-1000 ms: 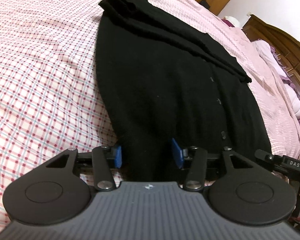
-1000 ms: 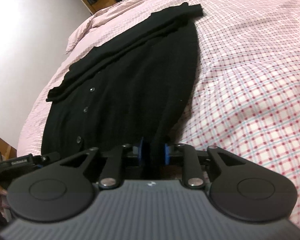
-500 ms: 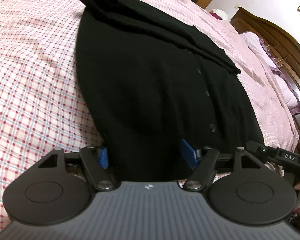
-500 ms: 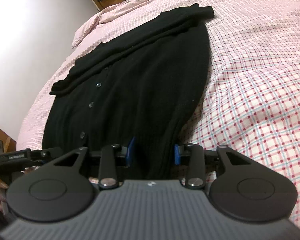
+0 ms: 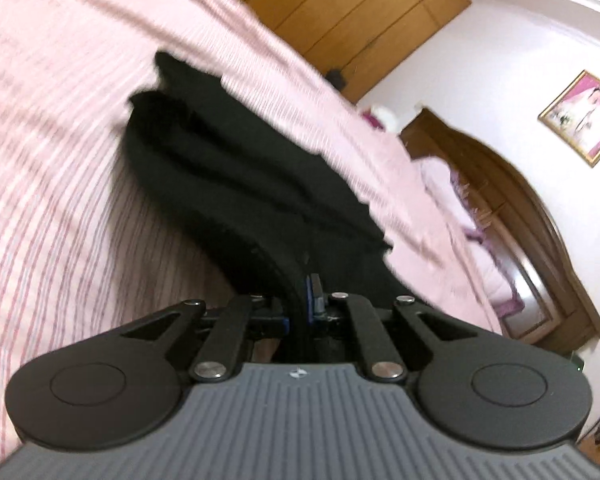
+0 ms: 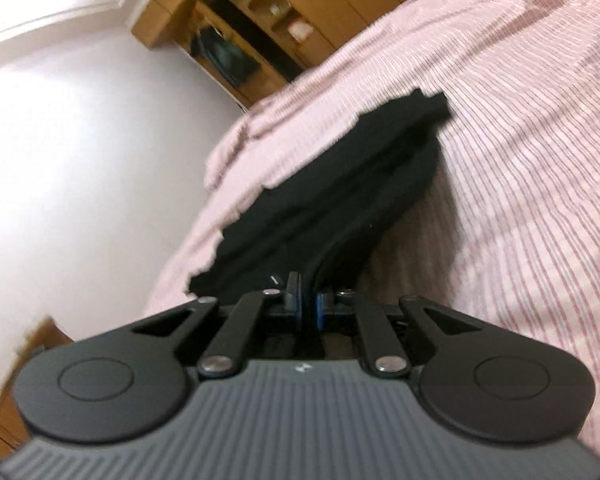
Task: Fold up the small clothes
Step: 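Close both tools on the cardigan hem and lift it, then fold the hem toward the collar with both tools and open them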
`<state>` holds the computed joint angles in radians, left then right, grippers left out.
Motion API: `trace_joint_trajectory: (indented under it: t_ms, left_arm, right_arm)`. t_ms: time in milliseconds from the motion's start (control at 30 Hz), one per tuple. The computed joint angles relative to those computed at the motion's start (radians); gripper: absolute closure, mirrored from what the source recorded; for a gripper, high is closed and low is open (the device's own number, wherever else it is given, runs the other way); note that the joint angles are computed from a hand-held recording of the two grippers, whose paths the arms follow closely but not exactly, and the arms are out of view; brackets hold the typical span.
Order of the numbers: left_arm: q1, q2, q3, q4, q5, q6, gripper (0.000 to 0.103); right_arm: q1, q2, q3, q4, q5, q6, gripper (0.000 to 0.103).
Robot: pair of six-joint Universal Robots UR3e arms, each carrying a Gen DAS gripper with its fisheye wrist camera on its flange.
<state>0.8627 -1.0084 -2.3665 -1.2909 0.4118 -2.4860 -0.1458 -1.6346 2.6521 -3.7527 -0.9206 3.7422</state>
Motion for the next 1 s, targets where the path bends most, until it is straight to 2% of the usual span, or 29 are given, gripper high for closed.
trace_joint_trajectory:
  t_ms: [133, 200, 267, 333, 433, 667, 833, 1000]
  left_arm:
    - [-0.090, -0.184, 0.010, 0.550, -0.009, -0.397, 0.095]
    - [-0.157, -0.317, 0.063, 0.864, 0.032, -0.630, 0.095]
    - [-0.209, -0.432, 0.133, 1.072, 0.072, -0.794, 0.095]
    - [-0.248, -0.526, 0.226, 1.171, 0.100, -0.894, 0.095]
    - [-0.322, -0.643, 0.395, 1.234, 0.171, -0.998, 0.095]
    - [-0.482, -0.878, 0.776, 1.242, 0.389, -1.087, 0.095]
    - [-0.582, -1.112, 1.138, 1.131, 0.582, -1.074, 0.095]
    - [-0.646, -1.409, 1.585, 0.915, 0.716, -1.048, 0.095]
  right_arm:
    - [0.024, 0.070, -0.106, -0.045, -0.040, 0.064, 0.094]
    - [0.034, 0.102, -0.166, -0.059, -0.068, 0.094, 0.094]
    - [0.049, 0.135, -0.240, -0.060, -0.108, 0.118, 0.094]
    - [0.096, 0.205, -0.329, -0.079, -0.186, 0.146, 0.094]
    - [0.141, 0.270, -0.461, -0.033, -0.297, 0.138, 0.094]
    - [0.169, 0.484, -0.830, 0.106, -0.390, 0.134, 0.094]
    - [0.190, 0.662, -1.143, 0.249, -0.432, 0.090, 0.094]
    - [0.227, 0.870, -1.485, 0.426, -0.495, 0.035, 0.094]
